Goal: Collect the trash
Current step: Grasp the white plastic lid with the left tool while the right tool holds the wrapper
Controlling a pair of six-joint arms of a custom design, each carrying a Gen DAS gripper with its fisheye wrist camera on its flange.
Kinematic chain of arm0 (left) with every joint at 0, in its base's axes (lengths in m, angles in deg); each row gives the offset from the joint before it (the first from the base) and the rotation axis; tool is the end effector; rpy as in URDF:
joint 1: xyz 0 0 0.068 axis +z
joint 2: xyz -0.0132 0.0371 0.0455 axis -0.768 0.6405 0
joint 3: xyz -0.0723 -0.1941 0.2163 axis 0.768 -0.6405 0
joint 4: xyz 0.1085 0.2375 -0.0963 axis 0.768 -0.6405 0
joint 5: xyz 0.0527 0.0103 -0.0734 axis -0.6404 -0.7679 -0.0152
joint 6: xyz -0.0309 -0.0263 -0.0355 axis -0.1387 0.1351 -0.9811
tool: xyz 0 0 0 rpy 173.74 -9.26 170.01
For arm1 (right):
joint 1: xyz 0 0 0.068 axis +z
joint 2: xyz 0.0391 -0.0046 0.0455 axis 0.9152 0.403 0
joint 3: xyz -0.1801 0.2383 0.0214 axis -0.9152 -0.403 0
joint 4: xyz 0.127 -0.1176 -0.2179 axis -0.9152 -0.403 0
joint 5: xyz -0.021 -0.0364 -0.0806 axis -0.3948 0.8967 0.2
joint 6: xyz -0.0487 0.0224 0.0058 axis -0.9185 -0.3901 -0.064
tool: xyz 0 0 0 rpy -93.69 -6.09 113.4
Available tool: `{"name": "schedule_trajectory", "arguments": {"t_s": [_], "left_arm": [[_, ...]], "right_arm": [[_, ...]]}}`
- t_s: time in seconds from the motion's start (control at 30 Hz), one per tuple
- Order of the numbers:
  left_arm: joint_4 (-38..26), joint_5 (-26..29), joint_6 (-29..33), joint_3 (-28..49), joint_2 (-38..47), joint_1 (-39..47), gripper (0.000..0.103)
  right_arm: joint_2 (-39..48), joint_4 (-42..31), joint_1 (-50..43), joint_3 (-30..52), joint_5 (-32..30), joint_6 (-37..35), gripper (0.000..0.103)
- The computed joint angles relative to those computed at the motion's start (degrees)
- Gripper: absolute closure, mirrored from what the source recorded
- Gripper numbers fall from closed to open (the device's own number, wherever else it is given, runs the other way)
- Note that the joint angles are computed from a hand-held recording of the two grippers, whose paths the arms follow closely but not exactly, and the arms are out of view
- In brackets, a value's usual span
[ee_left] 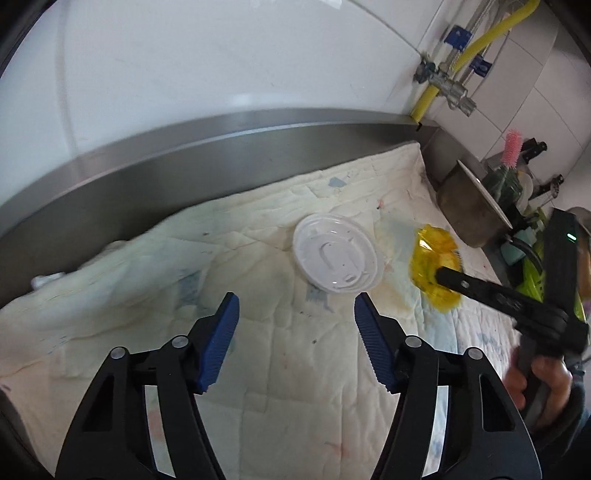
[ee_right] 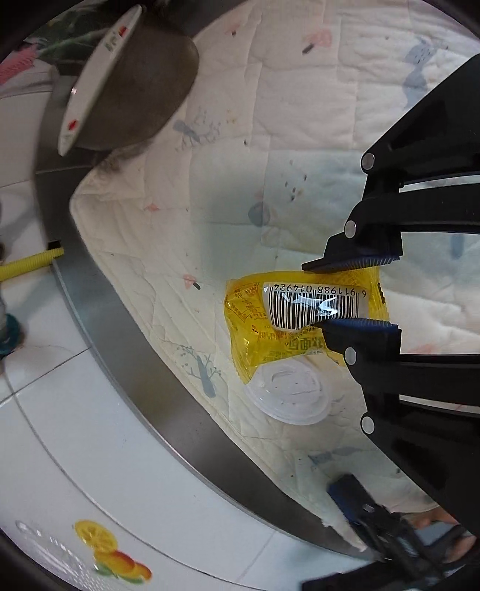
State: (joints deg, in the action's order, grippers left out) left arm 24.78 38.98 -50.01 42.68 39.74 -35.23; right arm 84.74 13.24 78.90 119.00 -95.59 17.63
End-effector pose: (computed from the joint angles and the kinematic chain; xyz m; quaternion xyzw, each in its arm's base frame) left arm 0.3087 0.0652 0.2289 0.0249 0.9421 -0.1741 0.2855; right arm 0.3233 0.0787 0.2259 0.0611 0.9464 0.1681 0.2690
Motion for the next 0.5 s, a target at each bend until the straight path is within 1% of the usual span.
{"name": "schedule_trajectory", "arguments": {"t_s": [0.03, 0.1, 0.2, 0.27, 0.3, 0.43, 0.5], "left_arm": [[0.6, -0.14, -0.64, 0.4, 1.13, -0.83, 0.045], [1.55, -0.4, -1.94, 1.45, 3.75, -2.32, 0.054], [2.87, -1.42, -4.61, 3.25, 7.51, -4.08, 0.061], [4.21, -2.08, -6.46, 3.98, 9.28, -5.06, 0.064], [4.68, -2.32, -7.08, 4.28, 9.85, -5.37, 0.067], [5.99, -3.48, -9.14, 5.64, 12.28, -6.66, 0.072], [6.13, -3.7, -9.5, 6.29, 13.18, -6.88, 0.078]], "right_arm": [[-2.04, -0.44, 0.04, -1.13, 0.77, -0.87, 0.082], [-5.85, -1.31, 0.6, -3.13, 2.19, -1.6, 0.082], [-12.01, -3.31, 1.01, -6.06, 3.49, -2.32, 0.082], [-15.91, -4.65, 1.52, -7.55, 3.96, -1.83, 0.082], [-18.13, -5.48, 1.58, -8.62, 4.1, -1.64, 0.082], [-23.04, -7.6, 2.77, -11.06, 6.18, -1.23, 0.081], [-25.87, -8.97, 2.7, -12.28, 6.52, -1.03, 0.081]]}}
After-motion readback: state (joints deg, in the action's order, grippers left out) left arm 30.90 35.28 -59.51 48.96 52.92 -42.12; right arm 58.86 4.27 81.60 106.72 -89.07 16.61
